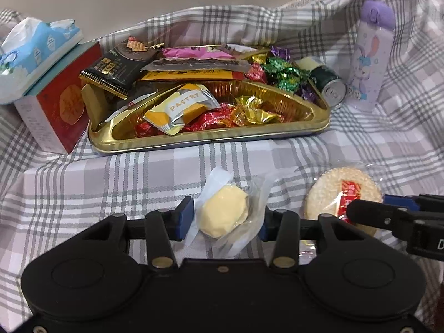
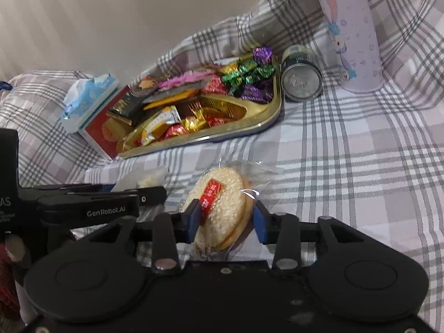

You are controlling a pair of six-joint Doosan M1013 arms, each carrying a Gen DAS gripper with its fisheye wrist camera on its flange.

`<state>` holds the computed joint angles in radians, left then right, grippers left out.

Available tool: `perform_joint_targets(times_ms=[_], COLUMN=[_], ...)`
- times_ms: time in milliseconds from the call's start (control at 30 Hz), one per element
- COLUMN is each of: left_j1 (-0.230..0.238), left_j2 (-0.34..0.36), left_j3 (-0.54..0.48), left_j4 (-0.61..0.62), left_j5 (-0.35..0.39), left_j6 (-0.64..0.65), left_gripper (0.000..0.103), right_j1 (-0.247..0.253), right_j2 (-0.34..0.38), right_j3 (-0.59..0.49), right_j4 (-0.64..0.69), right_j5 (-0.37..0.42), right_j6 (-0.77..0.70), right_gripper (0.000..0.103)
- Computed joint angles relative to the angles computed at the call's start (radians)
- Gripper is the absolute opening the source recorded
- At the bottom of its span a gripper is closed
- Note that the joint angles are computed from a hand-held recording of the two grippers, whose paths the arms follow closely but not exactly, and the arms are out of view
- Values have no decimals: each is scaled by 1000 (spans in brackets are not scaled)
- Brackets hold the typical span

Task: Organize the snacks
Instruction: 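Lift the cream packet with the left tool while the right tool holds the rice cracker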

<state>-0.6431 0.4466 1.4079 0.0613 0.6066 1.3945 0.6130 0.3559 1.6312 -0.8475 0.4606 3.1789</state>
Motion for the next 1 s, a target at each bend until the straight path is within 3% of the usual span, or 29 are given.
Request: perform_joint_targets(times_ms=[67, 300, 333, 433, 533, 1000], left_j1=[5, 16, 16, 18, 17, 0], left_j2=[-9, -39, -44, -59, -70, -190], left_j3=[9, 29, 33, 40, 41, 132], left_j4=[-20, -67, -68, -71, -69, -84], left_j5=[-9, -14, -17, -8, 15, -8], left_j6=[-3, -14, -17, -35, -60, -100], left_gripper=[51, 48, 40, 40, 40, 40], right_j1=[3, 9, 12, 19, 28, 98], right_j2=[-8, -33, -35, -43, -49, -114], right_j3=[10, 31, 32, 32, 28, 50], right_j4=[-51, -169, -177, -188, -181, -232], right_j5=[-13, -53, -53, -49, -32, 81], right_j6=[45, 150, 156, 157, 139, 139], right_gripper=[31, 23, 22, 20, 18, 16])
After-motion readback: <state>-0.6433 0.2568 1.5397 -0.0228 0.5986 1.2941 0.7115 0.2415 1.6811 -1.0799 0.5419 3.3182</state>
